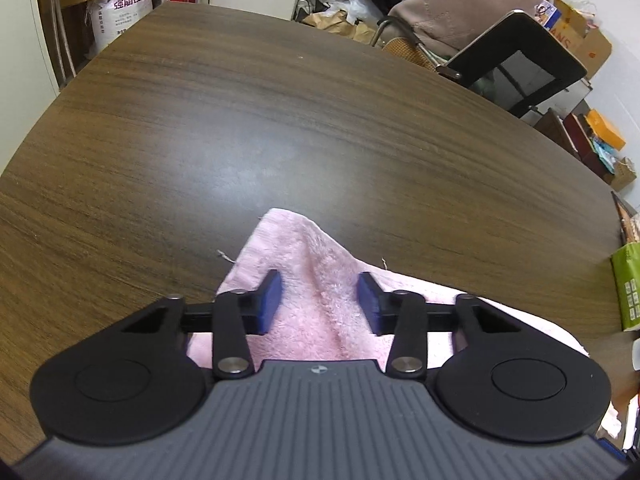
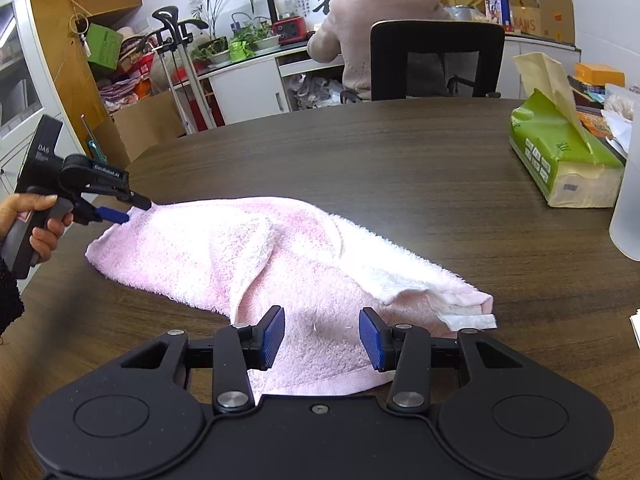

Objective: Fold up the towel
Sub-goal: 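Lower the left gripper onto a towel corner and close on it, then close the right gripper on the towel edge while the left gripper holds its corner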

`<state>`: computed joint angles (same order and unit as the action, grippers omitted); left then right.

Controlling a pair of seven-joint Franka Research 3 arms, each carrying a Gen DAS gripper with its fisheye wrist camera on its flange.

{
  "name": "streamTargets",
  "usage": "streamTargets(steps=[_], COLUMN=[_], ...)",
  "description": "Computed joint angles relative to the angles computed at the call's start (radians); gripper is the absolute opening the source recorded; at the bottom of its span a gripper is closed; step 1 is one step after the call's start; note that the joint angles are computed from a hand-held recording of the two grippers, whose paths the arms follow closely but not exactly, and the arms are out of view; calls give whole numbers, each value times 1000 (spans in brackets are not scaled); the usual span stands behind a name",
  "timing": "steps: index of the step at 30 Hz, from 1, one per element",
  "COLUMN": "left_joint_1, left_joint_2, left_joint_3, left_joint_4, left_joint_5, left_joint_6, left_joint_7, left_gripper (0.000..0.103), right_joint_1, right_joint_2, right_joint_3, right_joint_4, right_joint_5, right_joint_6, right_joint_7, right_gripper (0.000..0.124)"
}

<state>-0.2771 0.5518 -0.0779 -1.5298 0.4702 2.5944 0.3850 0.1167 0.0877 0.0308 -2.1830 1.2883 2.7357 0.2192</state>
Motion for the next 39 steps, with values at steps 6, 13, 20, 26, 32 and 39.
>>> streamTargets(steps=[6, 13, 20, 26, 32, 39], left_joint_1=[8, -2, -11, -14, -16, -11], left_joint_2=[-4, -23, -70, -113, -146, -163], left_joint_3=[-1, 10, 13, 16, 18, 12], left_joint_4=[-22, -55, -104, -159, -196, -218], left_joint_5=[-15, 5, 41, 66, 88, 93], left_joint_6=[37, 83, 143, 198, 227, 244], left_joint_7=[-5, -35, -49, -80, -106, -117], left_gripper=[12, 7, 7, 7, 7, 7], right_joint_1=[8, 31, 87, 123, 129, 106], right_joint_2=[10, 18, 45, 42, 50, 46], right_joint_3=[8, 27, 82, 81, 72, 86], right_joint_4=[7, 14, 32, 28, 5, -30], right_joint_5=[-2, 1, 119, 226, 89, -128], right_joint_6=[13, 74, 309, 337, 329, 312], right_joint_7=[-5, -20, -179, -329, -206, -6], right_gripper=[47, 76, 87, 87, 49, 48])
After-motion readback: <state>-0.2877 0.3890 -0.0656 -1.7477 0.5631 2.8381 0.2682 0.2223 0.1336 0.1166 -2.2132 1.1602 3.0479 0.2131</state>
